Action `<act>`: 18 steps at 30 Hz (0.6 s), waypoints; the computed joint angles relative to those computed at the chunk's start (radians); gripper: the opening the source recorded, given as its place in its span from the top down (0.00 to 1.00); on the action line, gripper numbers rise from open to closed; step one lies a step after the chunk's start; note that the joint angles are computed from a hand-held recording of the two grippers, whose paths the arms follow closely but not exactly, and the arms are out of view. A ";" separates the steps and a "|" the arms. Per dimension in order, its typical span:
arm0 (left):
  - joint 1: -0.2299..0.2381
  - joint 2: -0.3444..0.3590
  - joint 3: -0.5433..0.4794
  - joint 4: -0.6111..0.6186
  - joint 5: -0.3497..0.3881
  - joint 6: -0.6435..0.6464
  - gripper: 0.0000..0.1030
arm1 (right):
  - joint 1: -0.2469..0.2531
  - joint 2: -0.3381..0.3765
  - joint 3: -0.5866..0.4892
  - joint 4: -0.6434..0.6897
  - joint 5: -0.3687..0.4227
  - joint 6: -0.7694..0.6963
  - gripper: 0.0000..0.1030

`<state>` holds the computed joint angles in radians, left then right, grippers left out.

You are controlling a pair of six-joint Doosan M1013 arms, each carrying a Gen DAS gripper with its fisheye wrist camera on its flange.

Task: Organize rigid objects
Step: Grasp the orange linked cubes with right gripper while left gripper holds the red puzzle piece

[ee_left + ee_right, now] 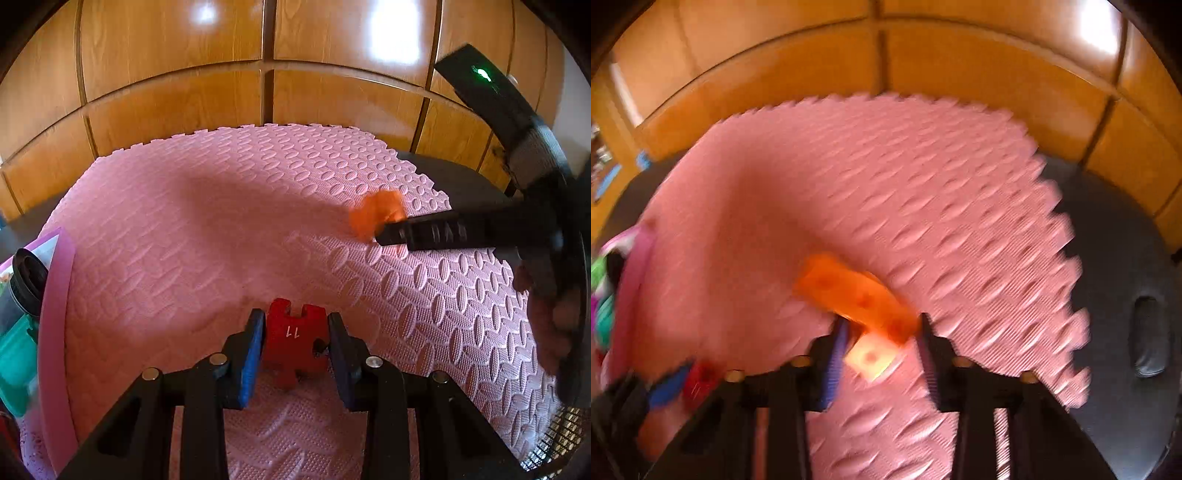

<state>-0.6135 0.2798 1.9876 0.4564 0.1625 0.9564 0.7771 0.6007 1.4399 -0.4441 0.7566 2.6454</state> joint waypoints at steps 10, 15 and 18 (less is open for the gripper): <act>-0.002 0.000 0.000 0.039 0.003 -0.034 0.66 | 0.028 -0.010 0.036 -0.127 -0.022 0.105 0.74; -0.001 -0.002 0.003 0.027 0.000 -0.022 0.66 | 0.010 -0.029 0.058 -0.092 -0.079 0.098 0.77; 0.000 -0.002 0.003 0.010 -0.003 -0.007 0.66 | -0.003 -0.042 0.079 -0.050 -0.136 0.073 0.70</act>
